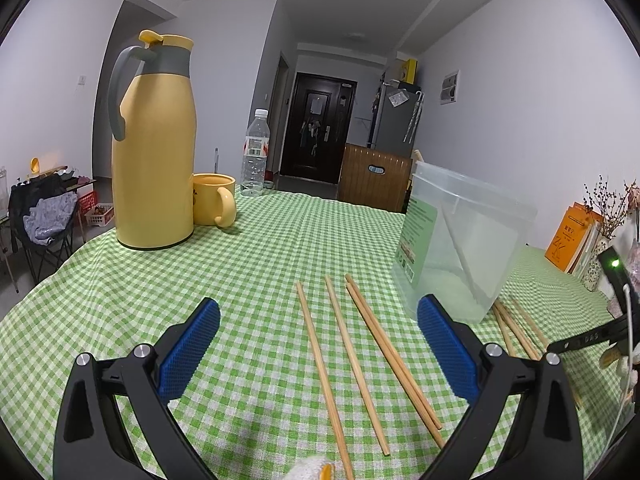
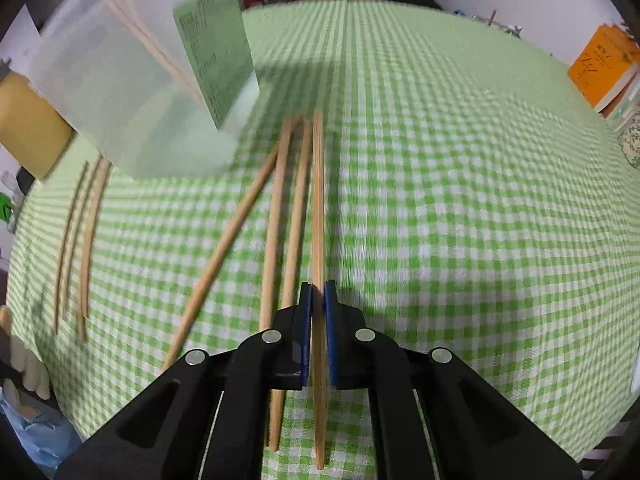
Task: Organize utensils
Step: 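Lift the held chopstick upright with the right tool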
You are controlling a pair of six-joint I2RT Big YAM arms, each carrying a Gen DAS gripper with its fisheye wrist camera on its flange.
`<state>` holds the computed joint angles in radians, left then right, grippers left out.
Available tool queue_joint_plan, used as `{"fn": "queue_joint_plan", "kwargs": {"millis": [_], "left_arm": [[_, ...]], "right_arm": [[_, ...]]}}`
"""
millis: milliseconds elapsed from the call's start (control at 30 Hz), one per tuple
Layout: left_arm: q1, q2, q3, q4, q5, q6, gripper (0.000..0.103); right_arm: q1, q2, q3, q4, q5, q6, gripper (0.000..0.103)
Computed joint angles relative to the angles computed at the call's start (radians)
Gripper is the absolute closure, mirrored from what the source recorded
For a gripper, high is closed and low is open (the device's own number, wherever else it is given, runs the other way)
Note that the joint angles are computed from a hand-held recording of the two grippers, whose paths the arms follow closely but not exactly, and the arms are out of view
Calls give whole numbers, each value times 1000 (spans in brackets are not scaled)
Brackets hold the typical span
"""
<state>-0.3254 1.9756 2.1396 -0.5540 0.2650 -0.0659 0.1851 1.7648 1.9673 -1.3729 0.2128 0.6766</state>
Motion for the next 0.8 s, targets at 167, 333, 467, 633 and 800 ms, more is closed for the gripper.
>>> {"fn": "queue_joint_plan", "kwargs": {"millis": [167, 333, 467, 633, 800], "left_arm": [[1, 2, 3, 0, -1, 0, 7], [2, 6, 7, 0, -4, 2, 7], [1, 3, 1, 6, -6, 2, 7], [-1, -5, -11, 14, -10, 5, 7], [-5, -9, -16, 17, -19, 13, 7]], "right_arm": [[26, -86, -90, 168, 91, -15, 96], [61, -195, -262, 436, 200, -48, 96], [94, -270, -389, 634, 285, -94, 96], [134, -329, -497, 835, 407, -154, 96], [151, -331, -550, 942, 492, -196, 96]]}}
